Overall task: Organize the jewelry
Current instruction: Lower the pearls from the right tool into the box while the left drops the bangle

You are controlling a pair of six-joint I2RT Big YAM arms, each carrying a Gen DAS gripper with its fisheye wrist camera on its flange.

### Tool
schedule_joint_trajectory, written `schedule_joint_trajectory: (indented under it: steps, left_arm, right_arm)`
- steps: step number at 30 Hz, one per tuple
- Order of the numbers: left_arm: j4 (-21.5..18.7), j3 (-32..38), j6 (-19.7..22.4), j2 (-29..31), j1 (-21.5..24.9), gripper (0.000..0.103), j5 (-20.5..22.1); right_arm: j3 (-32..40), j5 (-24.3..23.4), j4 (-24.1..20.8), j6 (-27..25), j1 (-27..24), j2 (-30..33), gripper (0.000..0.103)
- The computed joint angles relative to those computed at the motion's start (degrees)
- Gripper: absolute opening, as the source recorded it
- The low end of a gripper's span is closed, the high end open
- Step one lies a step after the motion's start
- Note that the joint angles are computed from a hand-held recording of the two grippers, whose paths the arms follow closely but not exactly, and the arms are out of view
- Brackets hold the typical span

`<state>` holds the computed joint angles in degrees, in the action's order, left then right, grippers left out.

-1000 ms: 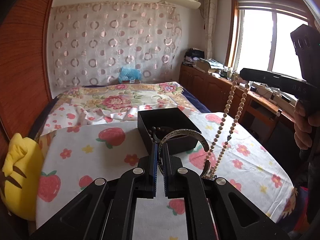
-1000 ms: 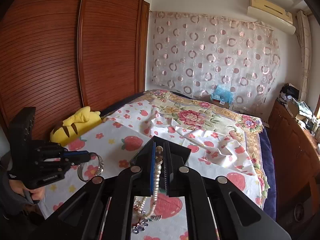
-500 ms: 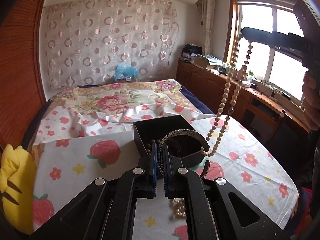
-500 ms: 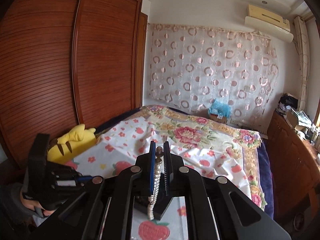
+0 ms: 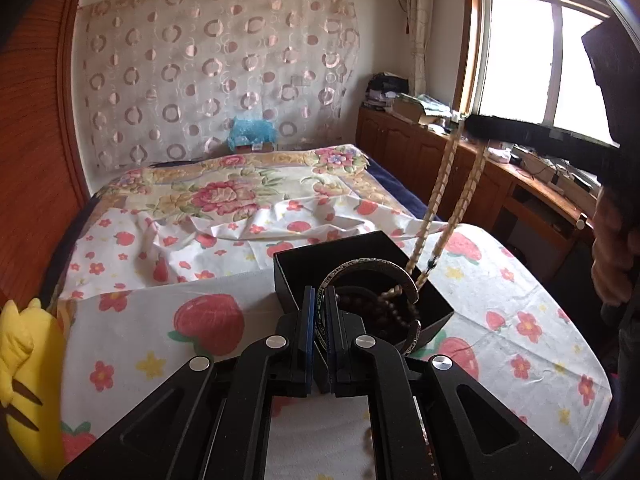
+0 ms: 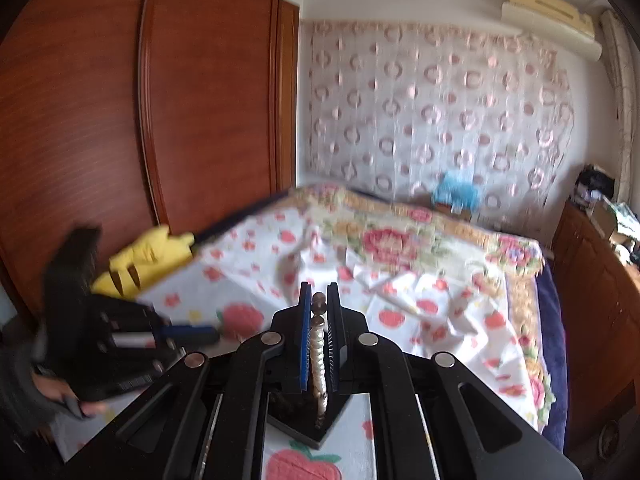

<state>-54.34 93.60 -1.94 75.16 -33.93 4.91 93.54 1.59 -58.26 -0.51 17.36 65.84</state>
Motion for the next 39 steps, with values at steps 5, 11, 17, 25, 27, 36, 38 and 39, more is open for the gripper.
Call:
schedule_joint_trajectory:
  steps: [5, 11, 17, 25, 27, 36, 38, 39]
  left_arm:
    - [-0.8, 1.9, 0.7, 2.2, -0.4, 0.004, -0.4]
    - [-1.6, 3.1, 1.2, 4.1, -0.7, 0.004, -0.4]
    - [-2.5, 4.5, 1.9, 5.9, -1.3, 0.004, -0.9]
    - [-3.8, 6.6, 2.6, 8.5, -2.2, 0.005, -1.4]
    - [-4.1, 6.8, 2.5, 8.7, -2.2, 0.006, -1.0]
    - [-3.8, 5.2, 1.5, 5.8, -3.0, 0.008, -1.1]
    - [-3.4, 4.1, 1.4, 4.4, -3.0, 0.014, -0.9]
    - [-3.2, 3.4, 1.3, 3.6, -3.1, 0.014, -0.9]
  right_arm:
    - [-5.1, -1.6, -0.1, 0.8, -1.1, 1.6, 0.009]
    - [-8.5, -4.9, 1.1, 2.4, -2.5, 3.0, 0.010]
    - [-10.7, -4.6, 2.7, 2.7, -3.4, 2.2, 0.025]
    - [-11.8, -4.3, 2.7, 2.7, -5.1, 0.6, 0.025]
    - [-12.1, -4.4, 2.8, 2.8, -5.1, 0.3, 0.025]
    - [-13.5, -3.1, 2.5, 3.8, -4.0, -2.0, 0.025]
    - [-14.1, -2.3, 2.4, 4.4, -3.2, -3.1, 0.025]
    - [-14.2, -2.0, 2.3, 4.8, -2.9, -3.4, 0.025]
